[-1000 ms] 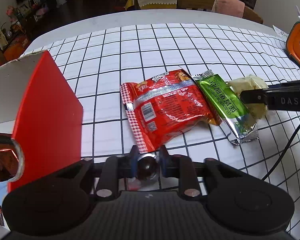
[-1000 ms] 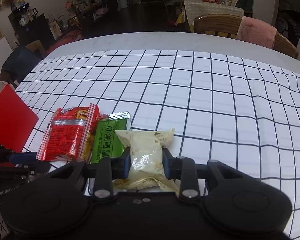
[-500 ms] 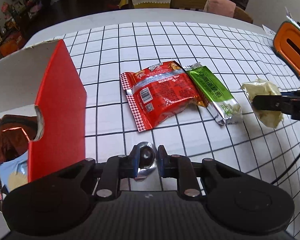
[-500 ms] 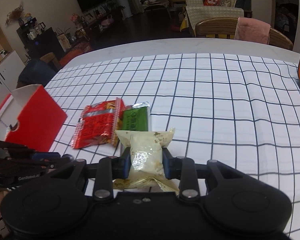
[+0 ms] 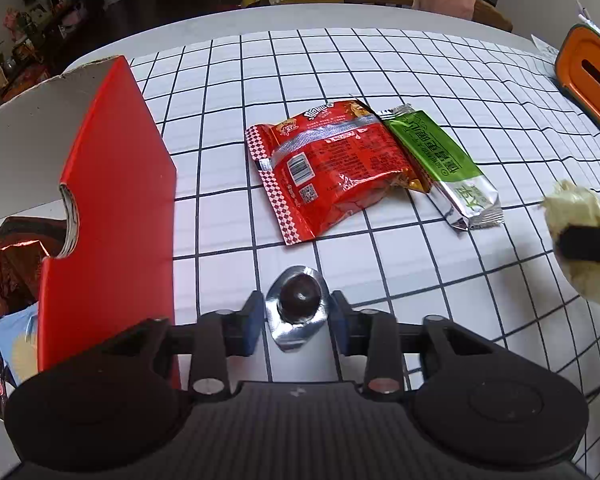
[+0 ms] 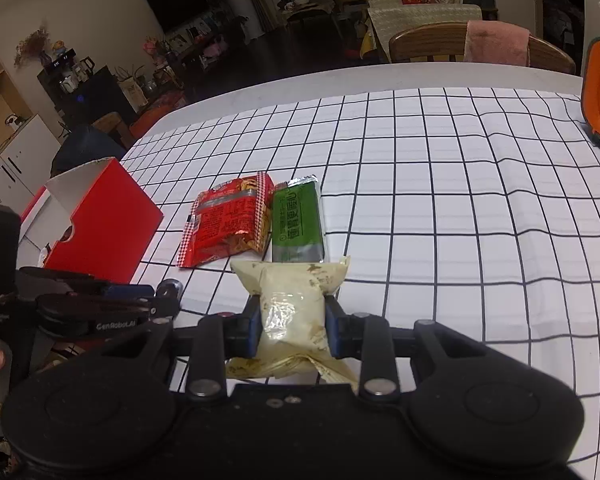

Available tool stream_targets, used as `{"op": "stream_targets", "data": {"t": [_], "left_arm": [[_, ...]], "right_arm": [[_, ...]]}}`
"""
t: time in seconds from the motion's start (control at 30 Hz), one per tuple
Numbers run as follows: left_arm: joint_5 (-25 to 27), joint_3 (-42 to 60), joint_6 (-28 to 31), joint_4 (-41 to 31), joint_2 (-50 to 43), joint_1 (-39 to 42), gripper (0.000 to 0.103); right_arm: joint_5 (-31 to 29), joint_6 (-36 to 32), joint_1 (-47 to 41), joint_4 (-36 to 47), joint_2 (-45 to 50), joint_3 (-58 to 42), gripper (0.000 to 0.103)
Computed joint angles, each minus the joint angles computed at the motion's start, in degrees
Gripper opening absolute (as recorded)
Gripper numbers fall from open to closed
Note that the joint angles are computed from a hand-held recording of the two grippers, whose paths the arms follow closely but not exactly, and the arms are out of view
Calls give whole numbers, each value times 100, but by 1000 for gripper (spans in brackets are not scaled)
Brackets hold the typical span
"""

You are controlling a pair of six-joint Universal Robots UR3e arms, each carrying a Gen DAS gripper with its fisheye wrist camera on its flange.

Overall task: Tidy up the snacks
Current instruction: 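Grasp the silver round candy with the left gripper while the right grasps the cream wafer packet, then carry the silver candy and cream wafer packet over the open box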

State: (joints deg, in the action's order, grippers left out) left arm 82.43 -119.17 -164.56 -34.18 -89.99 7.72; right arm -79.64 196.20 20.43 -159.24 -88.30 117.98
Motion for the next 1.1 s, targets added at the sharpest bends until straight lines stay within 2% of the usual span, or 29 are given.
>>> {"op": "stream_targets", "data": {"t": [0.27,0.63,0.8,1.1], "left_arm": [[-23,85,-34,49,-134,-48,36],[-136,-149,-49,39,156,76,33],[-160,-256,-3,-216,574,147,33],[-697,-399,381,-1305,1918,608,33]], "right_arm": [[-136,130,77,-45,-182,246,30],[-374,342,409,-11,-349,352,30],[-501,500,573,42,-478,348,30],[-962,915,1173,323,-647,60,30]]}}
